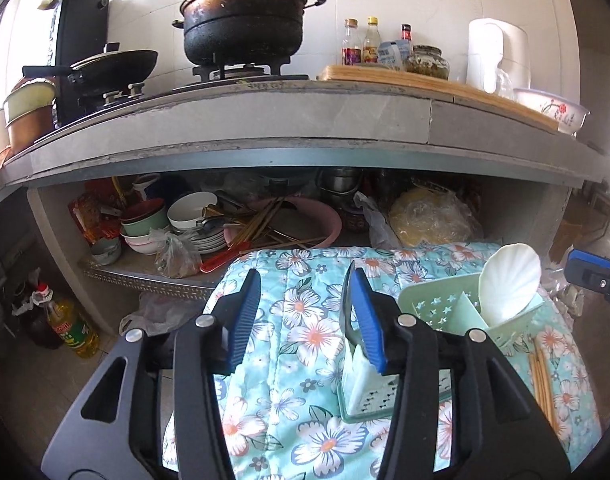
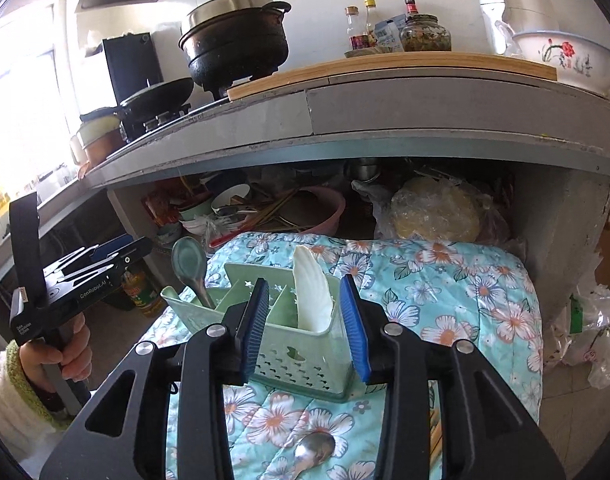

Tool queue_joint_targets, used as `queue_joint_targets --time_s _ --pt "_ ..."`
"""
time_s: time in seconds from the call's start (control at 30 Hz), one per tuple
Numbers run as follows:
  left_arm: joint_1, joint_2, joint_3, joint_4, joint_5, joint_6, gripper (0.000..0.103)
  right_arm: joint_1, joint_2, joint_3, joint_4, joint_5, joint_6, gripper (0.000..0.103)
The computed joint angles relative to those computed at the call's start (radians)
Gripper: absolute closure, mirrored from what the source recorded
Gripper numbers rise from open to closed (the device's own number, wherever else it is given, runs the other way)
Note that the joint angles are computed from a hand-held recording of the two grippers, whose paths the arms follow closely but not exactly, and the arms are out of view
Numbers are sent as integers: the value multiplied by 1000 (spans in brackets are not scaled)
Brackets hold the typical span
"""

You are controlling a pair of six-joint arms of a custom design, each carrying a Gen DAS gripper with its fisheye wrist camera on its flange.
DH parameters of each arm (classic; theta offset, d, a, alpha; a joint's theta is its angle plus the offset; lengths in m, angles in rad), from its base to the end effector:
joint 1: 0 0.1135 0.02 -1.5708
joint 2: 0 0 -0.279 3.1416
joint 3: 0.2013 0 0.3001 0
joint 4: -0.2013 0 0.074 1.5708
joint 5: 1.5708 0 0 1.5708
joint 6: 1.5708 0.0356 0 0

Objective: Organize utensils
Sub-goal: 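Insert the paddle into the green holder with the right tool while the left inserts the spoon, then grasp the white plastic ladle with the left tool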

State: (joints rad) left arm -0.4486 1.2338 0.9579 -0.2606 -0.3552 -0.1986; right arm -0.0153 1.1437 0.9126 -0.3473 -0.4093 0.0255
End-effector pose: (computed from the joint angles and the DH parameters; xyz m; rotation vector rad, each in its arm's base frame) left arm 0.2931 -0.1273 0.2996 0.0482 2.0701 -0.0220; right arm 0.2939 0.0097 0.3002 -0.1944 2.1189 0.4447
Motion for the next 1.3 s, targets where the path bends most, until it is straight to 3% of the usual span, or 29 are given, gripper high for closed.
queue_joint_targets --time_s 0.23,0.47,0.67,0.8,0.9,1.0,1.3 --pt "-28 -200 -138 -36 2 -42 52 -170 -175 -96 -122 -171 33 64" --pt "-110 -345 -249 -109 33 -82 52 -389 -343 -206 -361 -321 -29 64" --pt "-214 -368 -349 -119 86 -144 52 -512 -375 -315 -561 -403 -126 64" --pt "-305 -312 -378 -99 137 -142 52 -535 -372 -400 -594 -417 -130 64" --pt "-405 -242 -360 -76 153 -74 52 -559 -352 -442 -571 -426 -106 64" --pt "-522 -157 -325 -56 109 47 52 -585 -348 -455 -560 -430 -98 64" --pt "-733 114 -225 41 -104 403 52 -680 -280 -438 -564 -473 -161 64"
